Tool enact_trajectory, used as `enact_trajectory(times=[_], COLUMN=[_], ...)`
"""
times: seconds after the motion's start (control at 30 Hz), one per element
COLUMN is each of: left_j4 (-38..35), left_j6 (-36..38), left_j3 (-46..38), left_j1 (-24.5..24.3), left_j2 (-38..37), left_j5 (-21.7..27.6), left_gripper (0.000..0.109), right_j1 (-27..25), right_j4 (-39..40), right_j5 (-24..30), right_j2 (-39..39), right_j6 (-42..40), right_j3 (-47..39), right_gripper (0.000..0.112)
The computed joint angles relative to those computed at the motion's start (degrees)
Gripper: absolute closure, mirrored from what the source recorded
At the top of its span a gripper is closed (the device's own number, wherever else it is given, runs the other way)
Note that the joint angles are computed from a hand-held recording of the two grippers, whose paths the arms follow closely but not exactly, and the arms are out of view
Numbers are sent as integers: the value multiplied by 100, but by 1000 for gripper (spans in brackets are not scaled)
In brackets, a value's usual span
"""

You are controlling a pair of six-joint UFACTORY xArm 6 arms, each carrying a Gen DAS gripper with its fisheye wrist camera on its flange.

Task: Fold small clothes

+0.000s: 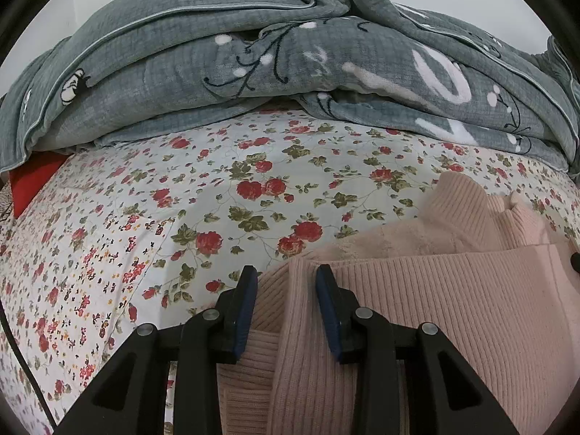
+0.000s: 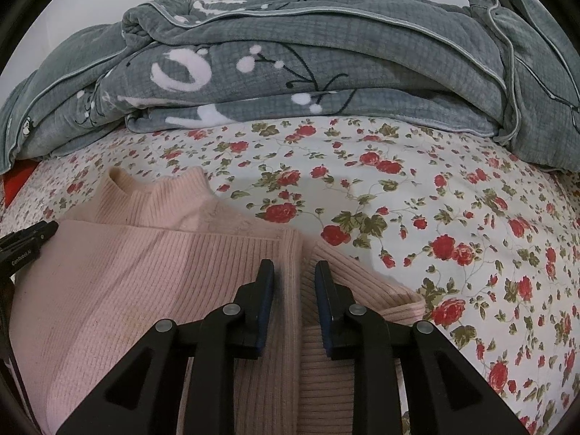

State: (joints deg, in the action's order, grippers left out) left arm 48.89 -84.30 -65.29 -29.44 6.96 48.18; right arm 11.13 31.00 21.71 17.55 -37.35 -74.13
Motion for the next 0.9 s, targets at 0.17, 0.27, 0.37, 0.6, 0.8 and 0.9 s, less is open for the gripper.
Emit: enact_trajectory(times=[0.17,0.27,0.37,0.6,0.8,0.9], left_j4=[-9,-2,-3,3,-14,18], left_j6=[-29,-10,-12,-31,-42,-106], left_j3=[-14,4,6,16,25,1], left_j1=[-9,2,5,4,14,-8], left_j2=[14,-2,-4,-7,-10,-9], left_j5=[-9,-11,-19,-48,-89,-12], left_gripper=[75,75,74,71,70,66], right_j1=[-2,0,1,3,3,5], right_j4=[-2,2,-5,26,23,17], right_j5=[2,-2,-9,-19,-8,3], right_j2=[6,3,1,-1,-4,-7], right_j6=[-1,-2,2,-30,-26,-17], right_j3=[-5,-2,3,9,6,3], right_gripper=[89,89,89,89,89,88])
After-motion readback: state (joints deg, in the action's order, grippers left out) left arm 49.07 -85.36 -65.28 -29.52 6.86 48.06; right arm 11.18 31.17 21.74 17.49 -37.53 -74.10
